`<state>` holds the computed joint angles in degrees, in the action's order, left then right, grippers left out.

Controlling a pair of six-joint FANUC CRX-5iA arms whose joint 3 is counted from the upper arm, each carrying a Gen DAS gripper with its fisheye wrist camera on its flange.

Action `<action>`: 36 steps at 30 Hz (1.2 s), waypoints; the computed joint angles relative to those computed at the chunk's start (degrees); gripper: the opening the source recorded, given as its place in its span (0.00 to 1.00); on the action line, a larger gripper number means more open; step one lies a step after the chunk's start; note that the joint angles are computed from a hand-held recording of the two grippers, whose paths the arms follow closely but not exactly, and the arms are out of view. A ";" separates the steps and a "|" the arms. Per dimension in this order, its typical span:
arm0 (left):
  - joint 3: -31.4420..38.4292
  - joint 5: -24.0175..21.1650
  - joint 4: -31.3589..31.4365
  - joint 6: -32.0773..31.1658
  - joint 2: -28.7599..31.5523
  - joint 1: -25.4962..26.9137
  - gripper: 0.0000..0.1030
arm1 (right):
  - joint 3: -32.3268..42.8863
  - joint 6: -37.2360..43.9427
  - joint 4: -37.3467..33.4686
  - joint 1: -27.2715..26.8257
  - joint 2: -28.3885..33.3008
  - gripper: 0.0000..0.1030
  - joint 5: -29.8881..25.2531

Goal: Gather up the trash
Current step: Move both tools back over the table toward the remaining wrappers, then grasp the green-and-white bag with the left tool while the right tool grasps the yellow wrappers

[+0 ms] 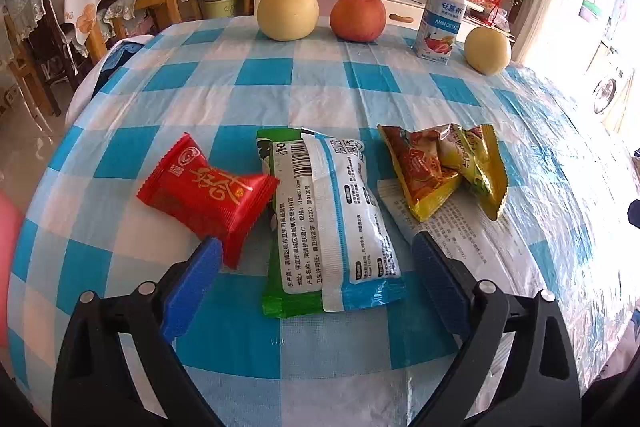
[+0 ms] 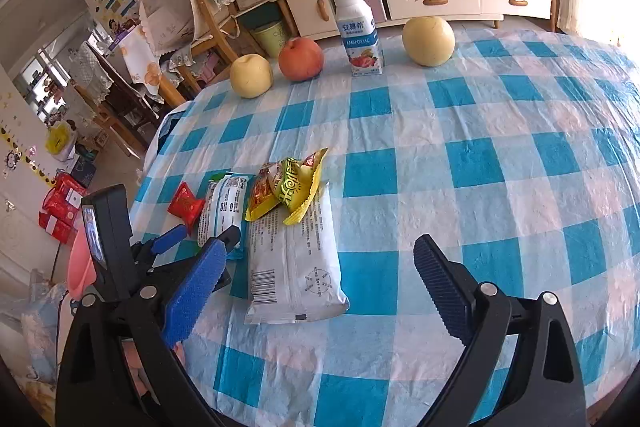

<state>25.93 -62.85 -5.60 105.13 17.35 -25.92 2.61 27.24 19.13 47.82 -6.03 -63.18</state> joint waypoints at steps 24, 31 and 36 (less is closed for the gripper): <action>2.93 0.51 -0.22 -0.38 2.85 0.09 0.55 | 5.72 9.63 -9.15 -1.48 7.71 0.91 -6.21; -0.76 3.54 5.80 -1.95 1.24 2.38 0.44 | 5.69 8.65 -7.38 -2.18 8.44 0.91 -3.46; -2.89 5.29 9.58 -3.48 0.24 3.72 0.41 | 6.82 8.10 -8.11 -4.05 10.06 0.91 -0.28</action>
<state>23.04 -57.56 3.98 101.65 17.59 -22.19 9.43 35.34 11.02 43.77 4.04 -63.46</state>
